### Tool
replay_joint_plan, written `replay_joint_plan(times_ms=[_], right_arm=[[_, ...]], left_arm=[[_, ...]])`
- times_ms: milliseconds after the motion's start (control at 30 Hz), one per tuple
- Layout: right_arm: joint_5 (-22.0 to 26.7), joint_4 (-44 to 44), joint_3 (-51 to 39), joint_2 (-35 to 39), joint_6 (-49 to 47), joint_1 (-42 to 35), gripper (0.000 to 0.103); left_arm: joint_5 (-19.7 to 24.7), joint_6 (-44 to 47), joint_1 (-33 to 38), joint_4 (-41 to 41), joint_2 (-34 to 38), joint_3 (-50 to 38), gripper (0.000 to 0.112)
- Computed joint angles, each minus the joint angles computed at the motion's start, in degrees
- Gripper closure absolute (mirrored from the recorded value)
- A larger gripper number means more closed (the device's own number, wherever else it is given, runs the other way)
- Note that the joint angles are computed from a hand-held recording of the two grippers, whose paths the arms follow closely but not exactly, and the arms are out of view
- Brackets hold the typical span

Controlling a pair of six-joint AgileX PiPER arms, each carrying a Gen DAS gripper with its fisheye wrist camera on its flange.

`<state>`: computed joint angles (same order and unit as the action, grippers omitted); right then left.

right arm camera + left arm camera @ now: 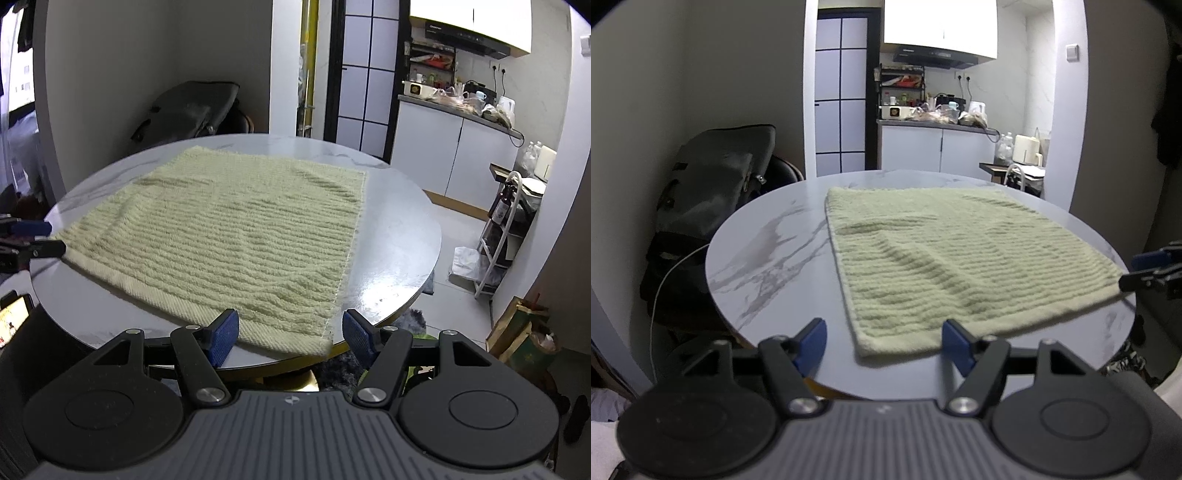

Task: Fold towel
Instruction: 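Close the right gripper on a corner of the pale-yellow towel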

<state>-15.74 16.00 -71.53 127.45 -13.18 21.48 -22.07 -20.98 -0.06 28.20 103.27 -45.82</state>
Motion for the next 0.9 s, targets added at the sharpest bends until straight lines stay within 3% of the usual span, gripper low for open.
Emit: replay_joint_plan(times_ms=[233, 433, 800, 900], right_arm=[[0.55, -10.05, -0.34, 0.32, 10.22, -0.98, 0.057], [0.99, -15.04, -0.66, 0.35, 14.83, -1.27, 0.08], [0.7, -23.29, 0.82, -0.9, 22.37, -2.92, 0.078], [0.01, -24.62, 1.58, -1.19, 23.33, -3.28, 0.072]], left_arm=[[0.07, -2.56, 0.75, 3.76, 0.92, -1.38, 0.035], [-0.58, -2.48, 0.88, 3.84, 1.35, -1.45, 0.033], [-0.34, -3.03, 1.03, 4.51, 0.51, -0.75, 0.033], [-0.16, -2.83, 0.91, 4.28, 0.55, -0.88, 0.033]])
